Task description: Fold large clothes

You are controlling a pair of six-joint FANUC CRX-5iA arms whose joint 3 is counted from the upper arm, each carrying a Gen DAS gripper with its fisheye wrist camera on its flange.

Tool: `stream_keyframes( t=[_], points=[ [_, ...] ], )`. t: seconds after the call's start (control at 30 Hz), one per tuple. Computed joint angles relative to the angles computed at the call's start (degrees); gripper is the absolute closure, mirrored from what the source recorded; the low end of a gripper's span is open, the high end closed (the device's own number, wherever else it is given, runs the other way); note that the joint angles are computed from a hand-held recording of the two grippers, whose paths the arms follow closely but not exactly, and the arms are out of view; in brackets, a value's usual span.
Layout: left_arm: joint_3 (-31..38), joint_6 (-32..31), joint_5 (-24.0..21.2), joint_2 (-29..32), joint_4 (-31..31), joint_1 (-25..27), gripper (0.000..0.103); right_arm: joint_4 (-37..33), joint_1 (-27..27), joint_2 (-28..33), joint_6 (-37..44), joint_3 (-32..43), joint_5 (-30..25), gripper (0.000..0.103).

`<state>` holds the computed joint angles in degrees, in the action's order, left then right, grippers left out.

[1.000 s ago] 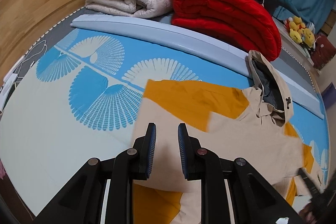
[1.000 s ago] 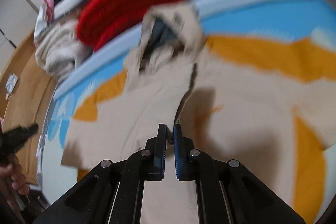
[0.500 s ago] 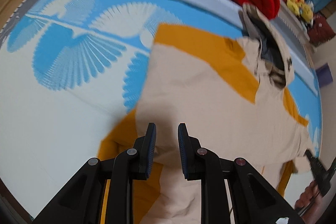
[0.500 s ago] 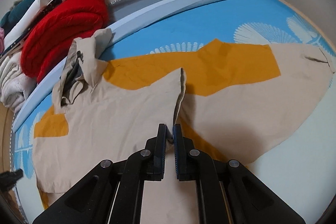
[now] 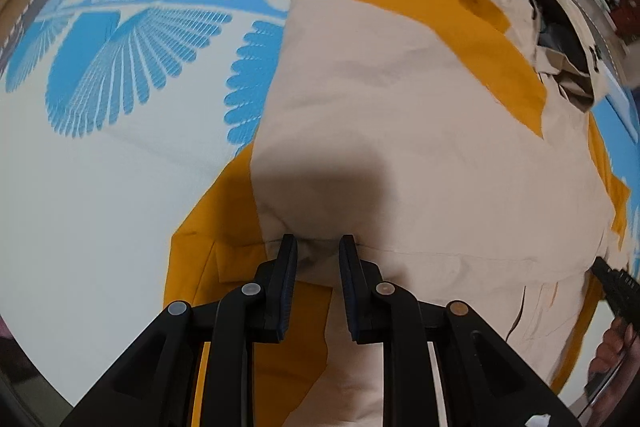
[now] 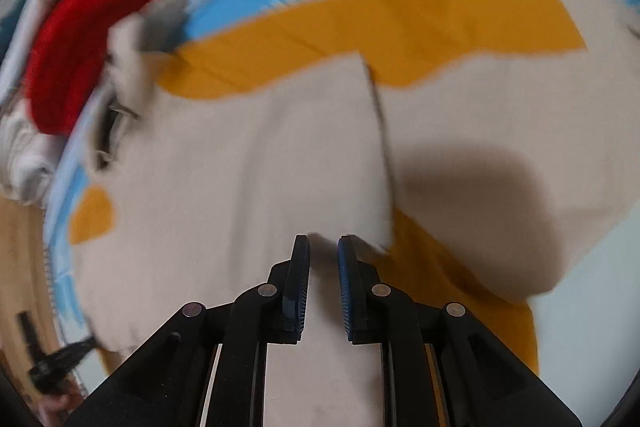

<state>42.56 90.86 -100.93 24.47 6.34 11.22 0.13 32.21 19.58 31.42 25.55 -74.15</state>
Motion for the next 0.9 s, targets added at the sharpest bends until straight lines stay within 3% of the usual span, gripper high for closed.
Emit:
stream_keyframes(
  t=[0.1,0.2,0.33,0.53,0.63,0.73,0.8,0.9],
  points=[
    [-0.8,0.1,-2.4,0.8,-1.3,-0.4,0.083,0.2,0.0,0.1,0.0,0.5,-0.6,0.087],
    [0.3,0.2,-2.0,-0.2,-2.5,-1.3,0.084,5.6,1.6,0.1,-0.6,1.6,-2.8,0.087],
    [1.9,-3.3,1.7,-3.4,-1.5,-3.0,0.083,13.3,3.6,-2.4,-0.4,1.3,-1.7,0.087],
    [-3.9,-6.4,12.1,-11.3,0.9,-4.4,0.083,26.6,7.8,-7.7,-1.1,-2.5,1.4,0.087],
    [-5.4,-7.4,13.5,-12.9,2.4,-4.4,0.082,29.9,9.1,-10.1,-1.2,-4.0,2.7,0.087],
    [-9.3,-8.4,14.9,-16.0,4.4,-4.4,0.074,33.4,10.3,-13.0,-1.9,-6.4,3.2,0.086],
    [-10.4,-8.8,16.0,-16.9,4.9,-4.6,0.066,36.0,10.8,-15.1,-3.0,-9.0,3.9,0.082],
    [-10.9,-8.9,17.5,-18.1,4.0,-5.8,0.065,39.2,10.4,-18.3,-4.6,-13.1,3.9,0.050]
  ],
)
